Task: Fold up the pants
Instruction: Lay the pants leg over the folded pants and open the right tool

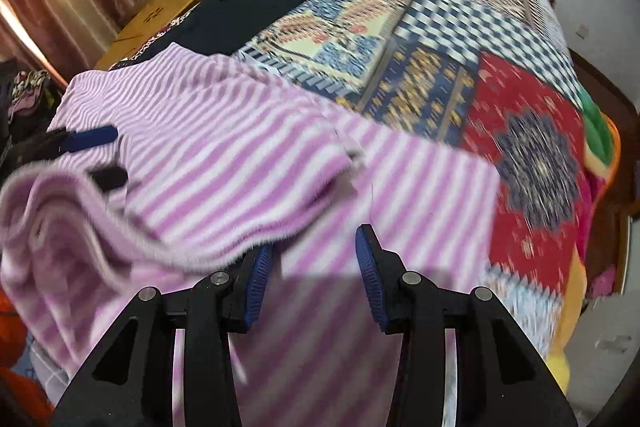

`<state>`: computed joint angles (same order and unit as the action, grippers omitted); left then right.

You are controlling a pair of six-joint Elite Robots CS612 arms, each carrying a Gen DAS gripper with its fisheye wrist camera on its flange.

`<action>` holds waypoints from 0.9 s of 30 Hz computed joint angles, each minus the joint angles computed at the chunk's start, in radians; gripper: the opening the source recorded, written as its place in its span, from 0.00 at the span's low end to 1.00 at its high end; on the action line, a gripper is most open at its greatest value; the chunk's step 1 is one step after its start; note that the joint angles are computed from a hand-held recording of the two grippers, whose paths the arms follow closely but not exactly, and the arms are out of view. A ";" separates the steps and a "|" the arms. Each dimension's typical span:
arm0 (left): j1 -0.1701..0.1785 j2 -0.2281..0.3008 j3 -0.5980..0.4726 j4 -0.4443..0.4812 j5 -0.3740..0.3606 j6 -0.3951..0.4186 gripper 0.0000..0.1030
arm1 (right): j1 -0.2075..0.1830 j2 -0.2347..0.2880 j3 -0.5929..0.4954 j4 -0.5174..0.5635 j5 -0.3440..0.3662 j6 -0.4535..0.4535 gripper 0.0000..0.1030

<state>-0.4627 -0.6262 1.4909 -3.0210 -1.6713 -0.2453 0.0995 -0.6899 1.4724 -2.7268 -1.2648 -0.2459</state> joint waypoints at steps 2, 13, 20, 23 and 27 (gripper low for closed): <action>0.006 -0.001 0.009 -0.006 -0.009 -0.013 0.73 | 0.008 0.012 -0.034 0.017 0.023 -0.017 0.38; 0.025 -0.050 0.110 -0.074 0.050 -0.087 0.73 | 0.053 0.052 -0.133 0.112 0.167 -0.105 0.38; 0.030 -0.093 0.158 -0.139 0.076 -0.118 0.73 | 0.030 -0.032 0.020 -0.047 0.162 -0.066 0.38; 0.018 -0.101 0.165 -0.150 0.066 -0.097 0.73 | 0.012 -0.063 0.082 -0.109 0.126 -0.025 0.39; -0.008 -0.100 0.164 -0.128 0.042 -0.061 0.73 | -0.005 -0.096 0.165 -0.167 0.072 0.029 0.39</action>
